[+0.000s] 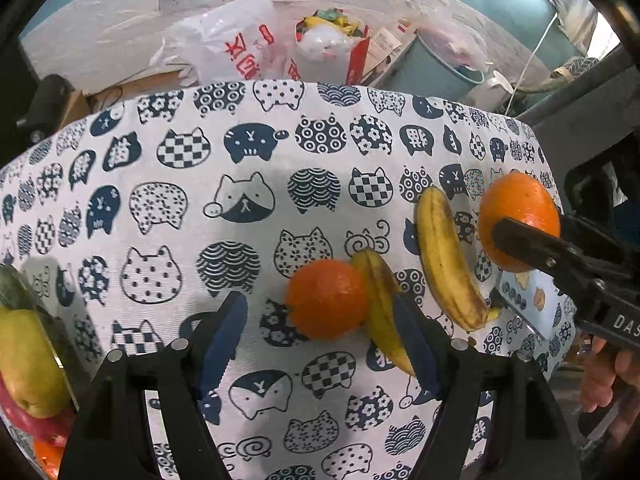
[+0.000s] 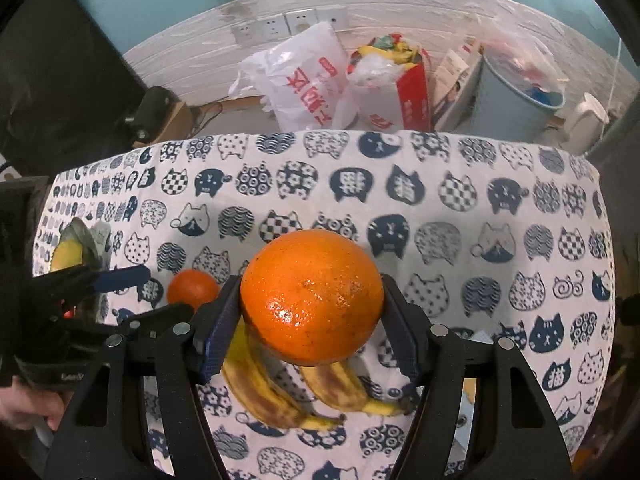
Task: Organize fruits
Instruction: 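Grasp the small orange with the left tool while the right tool holds the large orange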
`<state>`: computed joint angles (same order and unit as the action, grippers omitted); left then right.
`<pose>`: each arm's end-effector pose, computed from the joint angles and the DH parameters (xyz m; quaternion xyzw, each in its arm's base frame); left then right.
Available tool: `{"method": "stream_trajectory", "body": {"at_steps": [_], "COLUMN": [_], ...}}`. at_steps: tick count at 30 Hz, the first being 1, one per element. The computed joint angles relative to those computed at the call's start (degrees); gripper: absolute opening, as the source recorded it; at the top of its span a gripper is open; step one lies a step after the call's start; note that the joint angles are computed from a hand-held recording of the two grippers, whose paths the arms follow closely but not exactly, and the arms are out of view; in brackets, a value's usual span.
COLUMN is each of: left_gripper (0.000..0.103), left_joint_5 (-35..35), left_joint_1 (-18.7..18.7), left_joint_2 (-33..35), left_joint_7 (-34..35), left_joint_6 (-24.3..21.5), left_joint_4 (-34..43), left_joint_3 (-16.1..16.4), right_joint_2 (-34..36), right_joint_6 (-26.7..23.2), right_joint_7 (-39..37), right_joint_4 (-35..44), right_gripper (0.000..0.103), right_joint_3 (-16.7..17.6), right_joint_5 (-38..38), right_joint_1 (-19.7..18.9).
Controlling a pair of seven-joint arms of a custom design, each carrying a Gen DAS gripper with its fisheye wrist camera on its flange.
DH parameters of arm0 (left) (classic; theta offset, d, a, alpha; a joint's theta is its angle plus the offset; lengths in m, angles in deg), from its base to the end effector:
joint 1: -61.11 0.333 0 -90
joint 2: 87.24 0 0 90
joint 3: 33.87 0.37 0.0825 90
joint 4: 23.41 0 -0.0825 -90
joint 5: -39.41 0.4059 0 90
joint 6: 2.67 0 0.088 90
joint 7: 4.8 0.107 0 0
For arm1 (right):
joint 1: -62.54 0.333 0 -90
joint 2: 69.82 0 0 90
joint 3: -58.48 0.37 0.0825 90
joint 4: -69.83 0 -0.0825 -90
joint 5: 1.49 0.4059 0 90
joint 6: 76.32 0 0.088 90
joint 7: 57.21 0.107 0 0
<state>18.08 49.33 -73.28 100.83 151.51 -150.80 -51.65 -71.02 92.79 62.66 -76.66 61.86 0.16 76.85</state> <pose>0.5258 -0.2792 0.3263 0.5220 -0.8350 0.1699 0.0386 0.4744 0.1493 0.3556 -0.6043 0.7696 -0.0700 0.1942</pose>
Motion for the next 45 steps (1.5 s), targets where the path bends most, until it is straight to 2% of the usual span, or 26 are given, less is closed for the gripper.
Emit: {"method": "stream_trajectory", "body": {"at_steps": [6, 10, 13, 17, 20, 33, 45], "left_gripper": [0.077, 0.076, 0.069, 0.056, 0.048, 0.047, 0.047], "left_joint_5": [-2.4, -1.8, -2.0, -6.2, -3.9, -3.2, -8.0], "left_joint_1": [0.8, 0.5, 0.8, 2.6, 0.9, 0.9, -0.2], "left_joint_2": [1.6, 2.2, 2.7, 3.0, 2.7, -1.5, -10.0], "left_joint_7": [0.7, 1.1, 2.0, 6.3, 4.9, 6.6, 11.3], "left_joint_6": [-1.6, -0.6, -0.2, -0.3, 1.3, 4.7, 7.0], "left_joint_4": [0.7, 0.5, 0.6, 0.8, 0.4, -2.6, -7.7], "left_joint_3": [-0.5, -0.5, -0.9, -2.9, -1.5, -1.4, 0.8], "right_joint_2": [-1.2, -1.2, -1.1, -0.8, -0.7, -1.7, -4.1], "right_joint_6": [0.5, 0.9, 1.2, 1.1, 1.1, 0.8, 0.2], "right_joint_7": [-0.7, -1.6, -2.5, -3.1, -3.5, -1.4, 2.2], "right_joint_4": [-1.4, -1.5, -1.4, -1.1, -0.9, -0.4, 0.9], "right_gripper": [0.068, 0.068, 0.068, 0.068, 0.068, 0.068, 0.068], "right_joint_3": [-0.2, -0.2, -0.2, -0.1, -0.1, 0.4, 2.3], "right_joint_5": [1.3, 2.4, 3.4, 3.9, 4.2, 1.1, -4.3], "right_joint_1": [-0.2, -0.1, 0.1, 0.2, 0.2, 0.3, 1.2]}}
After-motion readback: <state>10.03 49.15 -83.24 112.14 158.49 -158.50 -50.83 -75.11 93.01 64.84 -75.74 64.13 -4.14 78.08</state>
